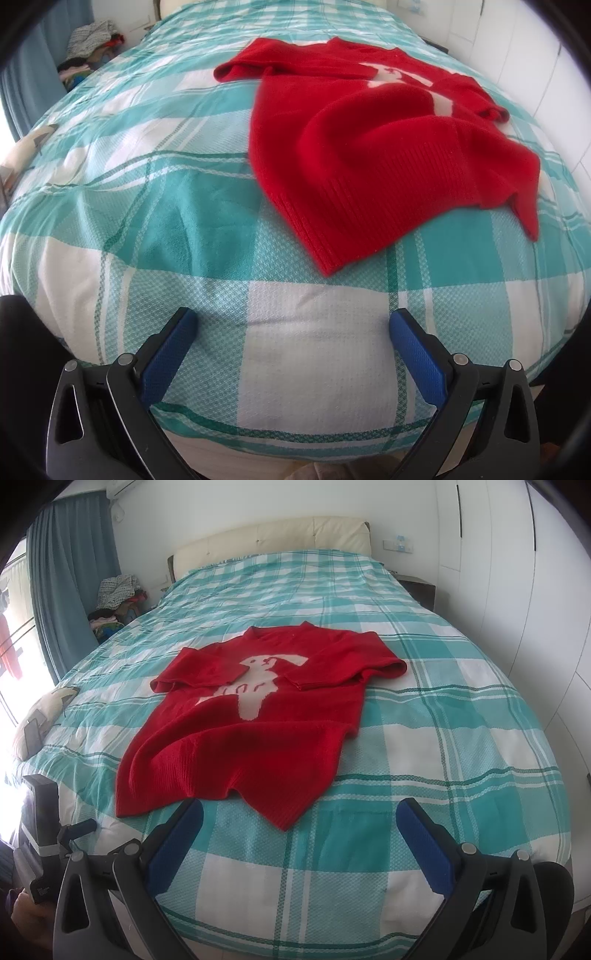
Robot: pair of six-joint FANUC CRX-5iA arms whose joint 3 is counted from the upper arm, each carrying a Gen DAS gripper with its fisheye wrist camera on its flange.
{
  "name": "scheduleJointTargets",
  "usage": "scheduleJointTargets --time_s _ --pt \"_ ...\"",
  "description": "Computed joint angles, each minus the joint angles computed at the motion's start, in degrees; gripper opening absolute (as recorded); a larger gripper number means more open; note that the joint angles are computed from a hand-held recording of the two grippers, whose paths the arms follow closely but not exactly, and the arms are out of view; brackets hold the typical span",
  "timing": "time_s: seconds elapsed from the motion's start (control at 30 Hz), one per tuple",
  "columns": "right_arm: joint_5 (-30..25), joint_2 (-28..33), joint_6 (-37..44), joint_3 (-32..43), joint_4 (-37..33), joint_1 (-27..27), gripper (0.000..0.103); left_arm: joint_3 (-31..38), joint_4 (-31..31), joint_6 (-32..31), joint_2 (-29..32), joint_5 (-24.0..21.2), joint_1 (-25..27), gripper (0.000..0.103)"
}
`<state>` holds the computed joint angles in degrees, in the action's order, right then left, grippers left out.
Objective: Fold small clothes
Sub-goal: 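Move both tools toward the hem of the red rabbit sweater, then grasp the sweater hem with both tools and pull it straight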
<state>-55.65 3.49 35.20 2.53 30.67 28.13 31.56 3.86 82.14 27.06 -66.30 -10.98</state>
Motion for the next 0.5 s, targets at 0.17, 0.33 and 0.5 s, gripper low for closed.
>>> scheduleJointTargets --time_s 0.17,0.33,0.5 --pt "0.5 0.1 4.5 0.4 -4.9 0.0 0.103 -1.8 4.5 -3.7 -0.9 0.7 1.7 0.103" --pt "-0.5 -1.0 6.5 -0.5 -11.5 -2.5 0.103 -8.3 20.0 -9.6 -2.9 5.4 7.7 0.103" --pt "3.9 -2.2 5.2 -2.2 -18.5 -9.0 0.102 -5.5 29.2 -11.7 1.8 2.6 9.3 0.102"
